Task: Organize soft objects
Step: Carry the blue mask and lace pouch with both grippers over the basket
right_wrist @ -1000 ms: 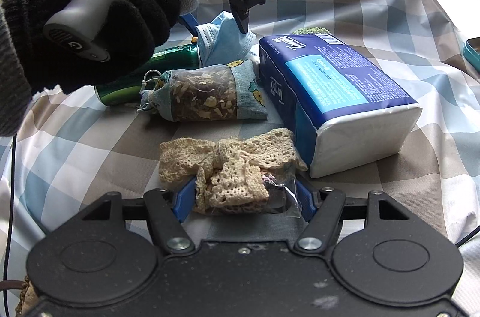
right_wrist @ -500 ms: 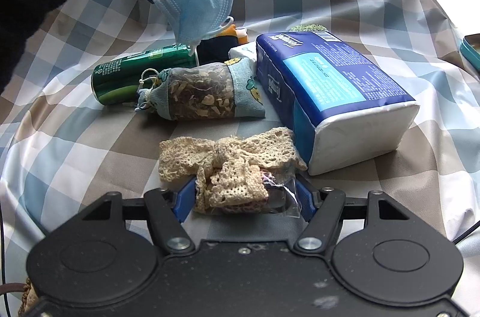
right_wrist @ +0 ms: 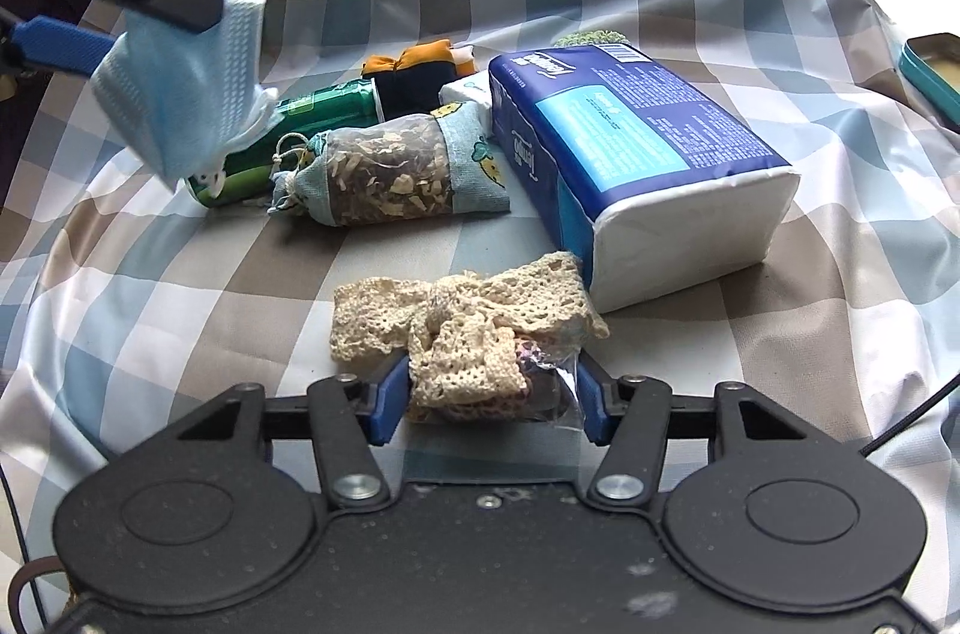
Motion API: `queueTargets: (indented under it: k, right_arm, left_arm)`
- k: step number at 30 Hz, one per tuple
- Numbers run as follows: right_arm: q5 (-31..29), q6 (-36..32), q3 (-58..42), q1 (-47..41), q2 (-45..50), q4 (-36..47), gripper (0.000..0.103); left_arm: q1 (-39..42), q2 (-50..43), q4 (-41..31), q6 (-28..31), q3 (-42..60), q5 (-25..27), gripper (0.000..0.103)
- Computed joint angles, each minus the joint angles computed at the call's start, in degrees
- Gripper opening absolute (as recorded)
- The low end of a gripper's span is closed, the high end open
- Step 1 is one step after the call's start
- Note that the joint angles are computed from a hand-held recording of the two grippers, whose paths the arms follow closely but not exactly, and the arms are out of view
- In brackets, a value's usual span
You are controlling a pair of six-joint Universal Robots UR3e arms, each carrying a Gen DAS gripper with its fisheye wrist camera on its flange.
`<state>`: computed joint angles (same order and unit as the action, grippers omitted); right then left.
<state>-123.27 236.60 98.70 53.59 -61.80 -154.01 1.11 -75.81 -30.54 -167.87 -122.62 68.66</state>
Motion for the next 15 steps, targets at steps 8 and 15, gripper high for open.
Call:
queueTargets:
  k: [8,15]
  right_arm:
    - [0.4,5.9,2.9,2.4,-5.0,3.7,0.051]
    - [-1.0,8.7,3.4,4.8,-6.8,6.1,0.039]
  left_arm:
    - [8.8,18.3,-12.7,6.8,-10.1,-6.1,0.056]
    - [19.4,36.3,-33.7,15.5,-13.8,-12.7,0.056]
